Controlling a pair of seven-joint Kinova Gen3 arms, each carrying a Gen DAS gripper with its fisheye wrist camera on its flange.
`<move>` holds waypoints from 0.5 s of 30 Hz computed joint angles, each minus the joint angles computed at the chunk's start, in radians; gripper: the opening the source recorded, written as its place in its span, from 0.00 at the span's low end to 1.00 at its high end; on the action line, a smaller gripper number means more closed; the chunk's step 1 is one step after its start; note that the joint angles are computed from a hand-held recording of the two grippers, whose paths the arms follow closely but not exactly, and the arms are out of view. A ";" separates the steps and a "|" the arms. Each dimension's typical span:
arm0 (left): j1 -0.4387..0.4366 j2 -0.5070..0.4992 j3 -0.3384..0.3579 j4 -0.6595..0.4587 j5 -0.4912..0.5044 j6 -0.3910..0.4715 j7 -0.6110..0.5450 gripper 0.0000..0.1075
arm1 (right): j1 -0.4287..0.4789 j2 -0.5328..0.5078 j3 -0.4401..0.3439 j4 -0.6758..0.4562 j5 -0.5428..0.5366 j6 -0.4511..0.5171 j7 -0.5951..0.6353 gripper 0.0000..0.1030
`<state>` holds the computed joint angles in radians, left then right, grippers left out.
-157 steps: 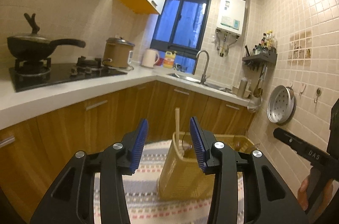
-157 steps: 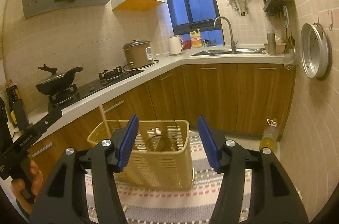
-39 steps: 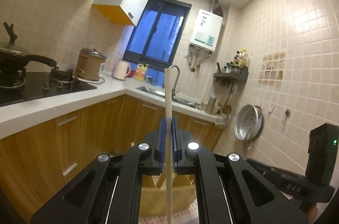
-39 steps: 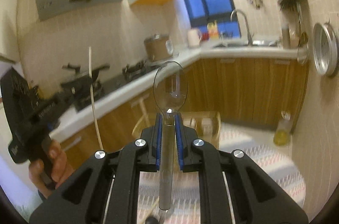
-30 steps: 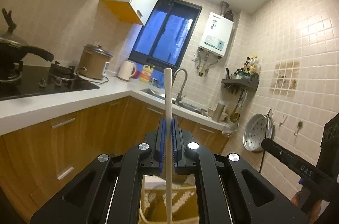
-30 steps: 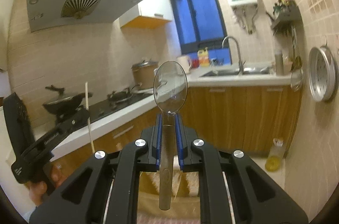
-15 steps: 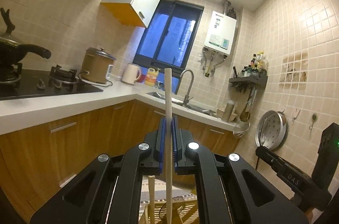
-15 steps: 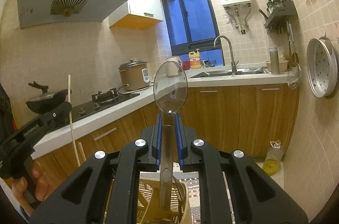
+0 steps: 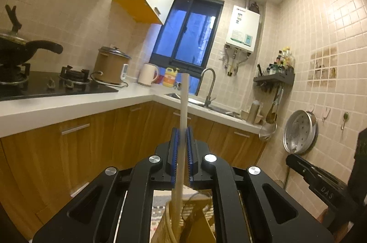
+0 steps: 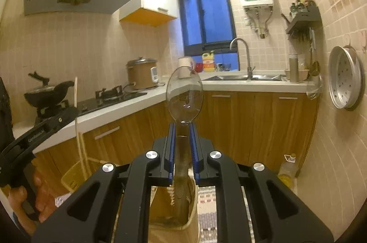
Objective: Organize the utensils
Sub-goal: 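Open both tools to drop the chopstick and spoon into the holder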
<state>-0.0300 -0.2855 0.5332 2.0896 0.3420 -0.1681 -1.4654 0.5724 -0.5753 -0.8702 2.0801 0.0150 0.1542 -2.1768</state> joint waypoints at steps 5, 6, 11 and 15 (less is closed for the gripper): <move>0.081 -0.050 -0.096 0.020 -0.049 0.035 0.048 0.31 | -0.097 -0.024 0.077 -0.012 0.009 0.083 0.005 0.24; 0.092 -0.064 -0.112 0.025 -0.063 0.045 0.061 0.33 | -0.082 -0.060 0.074 -0.008 0.014 0.093 -0.014 0.35; 0.110 -0.143 -0.156 0.048 -0.107 0.105 0.096 0.36 | -0.163 -0.120 0.145 -0.011 0.004 0.164 -0.021 0.46; 0.185 -0.200 -0.238 0.055 -0.154 0.187 0.134 0.40 | -0.225 -0.160 0.177 -0.033 0.006 0.268 -0.028 0.46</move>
